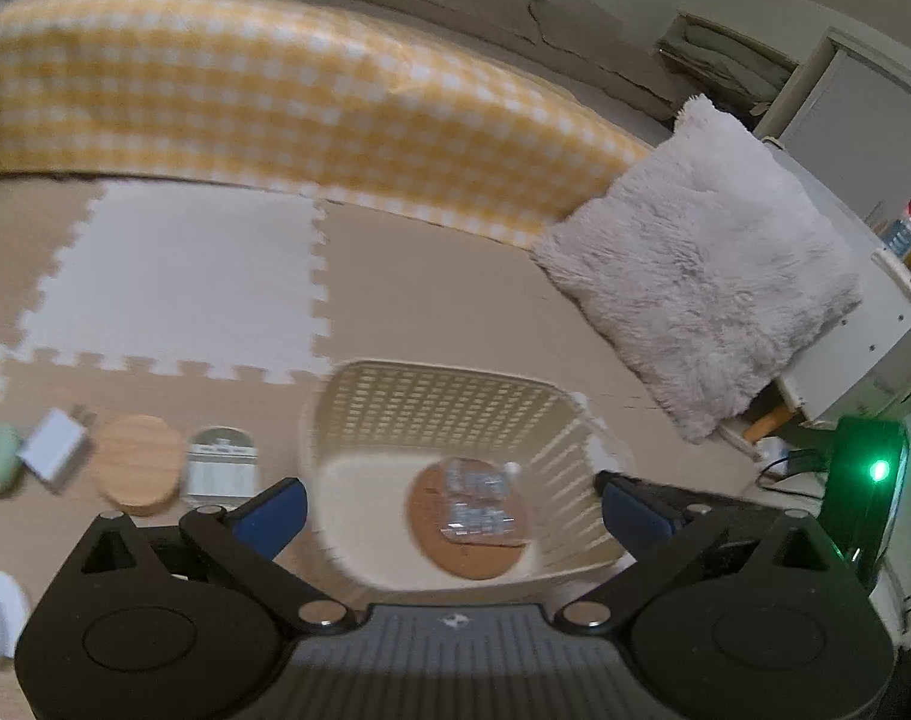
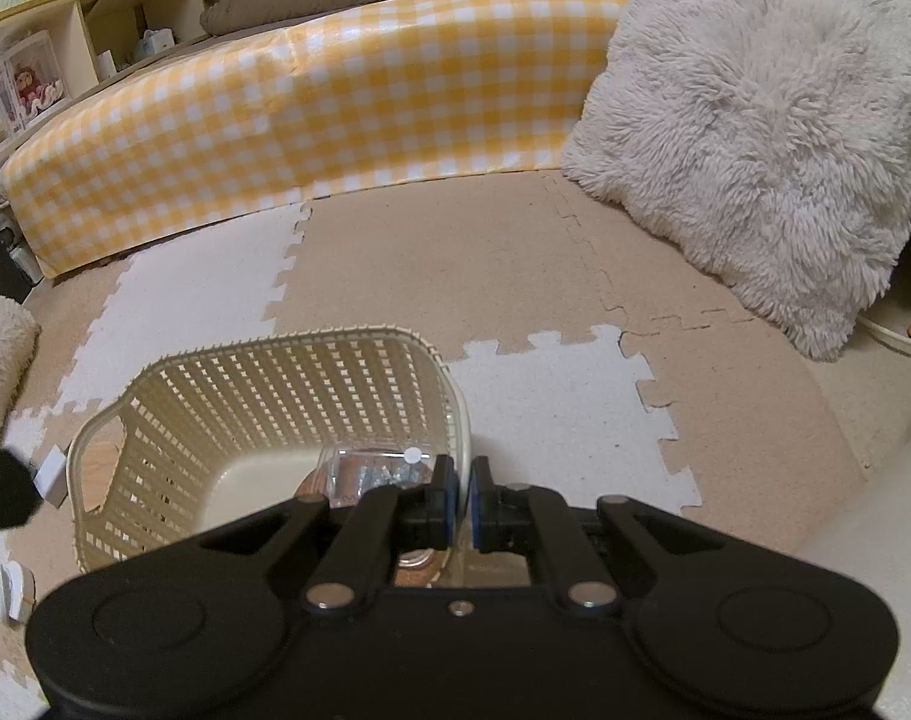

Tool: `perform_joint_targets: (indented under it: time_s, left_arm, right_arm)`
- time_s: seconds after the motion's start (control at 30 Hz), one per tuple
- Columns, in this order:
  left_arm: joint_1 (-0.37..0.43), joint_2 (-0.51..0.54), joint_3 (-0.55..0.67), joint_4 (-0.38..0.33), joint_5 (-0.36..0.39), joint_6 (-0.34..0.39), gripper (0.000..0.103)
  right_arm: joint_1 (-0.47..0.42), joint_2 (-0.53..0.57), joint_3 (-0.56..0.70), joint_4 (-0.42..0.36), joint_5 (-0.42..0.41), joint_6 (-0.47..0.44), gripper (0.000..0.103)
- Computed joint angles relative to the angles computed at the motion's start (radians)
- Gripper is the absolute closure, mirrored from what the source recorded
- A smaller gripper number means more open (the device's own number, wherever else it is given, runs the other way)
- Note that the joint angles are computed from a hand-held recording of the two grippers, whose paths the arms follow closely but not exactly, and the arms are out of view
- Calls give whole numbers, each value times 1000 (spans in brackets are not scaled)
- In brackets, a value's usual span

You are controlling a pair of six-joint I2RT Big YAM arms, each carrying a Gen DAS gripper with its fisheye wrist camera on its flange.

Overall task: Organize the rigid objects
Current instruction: 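Move the left tool back toward the white round device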

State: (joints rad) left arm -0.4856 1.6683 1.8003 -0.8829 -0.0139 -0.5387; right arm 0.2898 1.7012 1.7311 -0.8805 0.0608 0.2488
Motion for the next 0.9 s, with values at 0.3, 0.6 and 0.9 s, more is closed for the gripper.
perform_joint_targets:
  time_s: [0.3, 0.6, 0.9]
  left_arm:
    - [30, -121, -188, 33, -102, 79, 0]
    - [74, -201, -351, 67, -233, 136, 0]
    - [154, -264, -467, 48, -219, 60, 0]
  right_arm:
    - [6, 3, 6, -8, 14, -10, 97]
    - [9, 1, 6, -11, 22, -15, 97]
    - [9, 1, 7, -14, 24, -19, 97]
